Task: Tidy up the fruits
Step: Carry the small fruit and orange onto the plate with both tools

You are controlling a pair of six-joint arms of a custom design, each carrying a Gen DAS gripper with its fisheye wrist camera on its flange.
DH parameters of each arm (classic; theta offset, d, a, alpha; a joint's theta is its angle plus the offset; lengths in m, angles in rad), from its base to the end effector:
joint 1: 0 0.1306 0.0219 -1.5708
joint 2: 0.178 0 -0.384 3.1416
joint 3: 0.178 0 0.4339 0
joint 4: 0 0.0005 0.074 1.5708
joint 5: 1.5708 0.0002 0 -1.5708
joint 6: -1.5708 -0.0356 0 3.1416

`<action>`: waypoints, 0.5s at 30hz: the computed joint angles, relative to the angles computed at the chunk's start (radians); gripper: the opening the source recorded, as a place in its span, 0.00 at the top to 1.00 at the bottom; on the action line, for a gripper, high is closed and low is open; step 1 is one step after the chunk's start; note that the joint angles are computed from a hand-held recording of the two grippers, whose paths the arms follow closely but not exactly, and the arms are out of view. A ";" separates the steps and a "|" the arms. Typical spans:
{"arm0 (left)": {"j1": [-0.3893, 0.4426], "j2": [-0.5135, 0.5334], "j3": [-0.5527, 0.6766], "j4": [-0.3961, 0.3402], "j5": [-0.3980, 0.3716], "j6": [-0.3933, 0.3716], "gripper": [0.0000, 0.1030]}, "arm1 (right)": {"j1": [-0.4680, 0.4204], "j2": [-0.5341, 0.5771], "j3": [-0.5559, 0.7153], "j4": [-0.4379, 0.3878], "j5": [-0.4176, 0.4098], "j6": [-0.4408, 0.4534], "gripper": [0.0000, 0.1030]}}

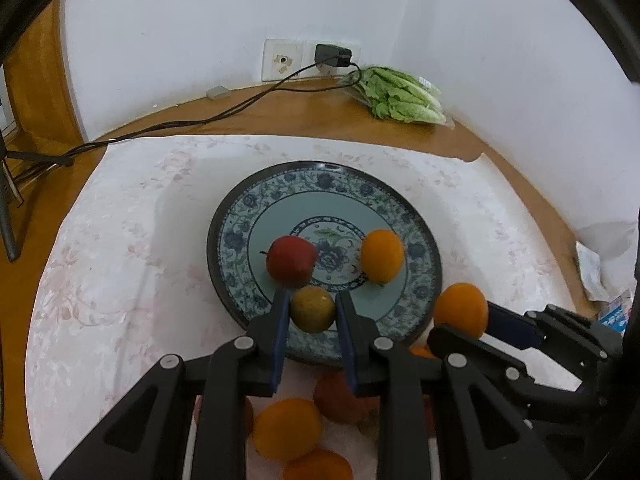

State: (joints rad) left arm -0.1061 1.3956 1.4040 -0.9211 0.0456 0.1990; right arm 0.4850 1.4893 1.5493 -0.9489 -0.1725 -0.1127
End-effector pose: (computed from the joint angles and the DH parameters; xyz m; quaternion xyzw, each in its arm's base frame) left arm 0.5205 -0.0576 0.4314 -0.0366 0.9454 -0.0704 0.3160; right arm 0.4933 0.2663 0.4540 -0.2021 0.9174 0.1757 0.2945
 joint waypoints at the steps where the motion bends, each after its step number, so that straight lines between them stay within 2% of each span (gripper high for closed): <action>1: 0.000 0.005 0.001 0.002 -0.002 0.000 0.77 | 0.000 0.005 0.003 0.001 0.002 0.001 0.69; 15: 0.006 0.057 0.020 0.017 -0.011 -0.004 0.77 | 0.000 0.064 0.040 0.005 0.027 0.018 0.69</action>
State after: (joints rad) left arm -0.1001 1.4521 1.4239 -0.9040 0.0346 0.1950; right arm 0.4846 1.5534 1.5894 -0.9444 -0.1453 -0.0948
